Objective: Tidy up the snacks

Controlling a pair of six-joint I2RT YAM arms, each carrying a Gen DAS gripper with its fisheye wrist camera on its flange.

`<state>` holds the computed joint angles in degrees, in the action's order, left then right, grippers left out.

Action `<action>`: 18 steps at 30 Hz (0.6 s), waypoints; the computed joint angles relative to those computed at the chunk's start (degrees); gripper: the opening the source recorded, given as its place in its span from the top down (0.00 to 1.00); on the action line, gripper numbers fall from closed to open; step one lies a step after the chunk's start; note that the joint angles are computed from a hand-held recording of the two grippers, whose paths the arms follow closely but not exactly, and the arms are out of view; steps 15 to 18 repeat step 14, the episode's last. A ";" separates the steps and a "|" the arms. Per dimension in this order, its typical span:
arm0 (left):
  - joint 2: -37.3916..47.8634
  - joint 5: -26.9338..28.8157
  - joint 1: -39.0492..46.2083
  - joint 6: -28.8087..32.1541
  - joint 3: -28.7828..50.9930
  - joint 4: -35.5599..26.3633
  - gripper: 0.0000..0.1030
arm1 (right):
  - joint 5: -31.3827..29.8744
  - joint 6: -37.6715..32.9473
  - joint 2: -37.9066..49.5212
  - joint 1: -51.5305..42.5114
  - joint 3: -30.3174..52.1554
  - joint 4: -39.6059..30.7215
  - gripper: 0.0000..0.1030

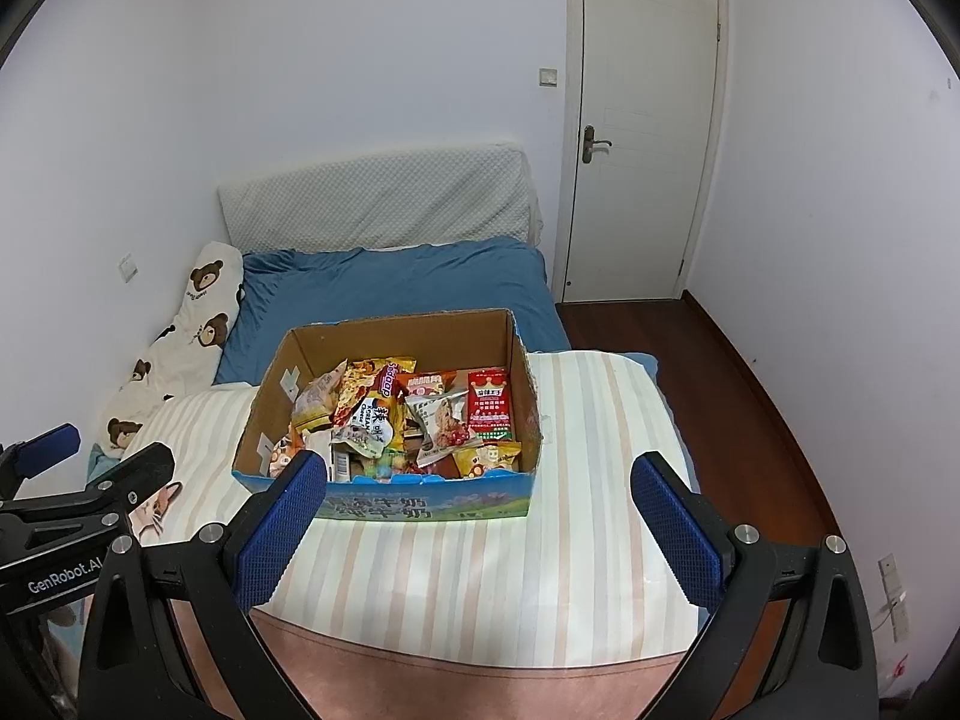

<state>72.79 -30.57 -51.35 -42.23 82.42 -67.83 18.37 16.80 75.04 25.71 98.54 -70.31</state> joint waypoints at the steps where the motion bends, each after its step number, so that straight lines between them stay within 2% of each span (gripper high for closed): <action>1: -0.07 -0.03 -0.05 0.06 -0.02 -0.04 0.00 | 0.10 0.02 -0.05 0.04 -0.09 0.01 0.00; 18: -0.65 -1.34 -1.00 0.26 -0.46 -0.09 0.00 | 0.45 0.05 -0.97 -0.02 -0.90 0.11 0.00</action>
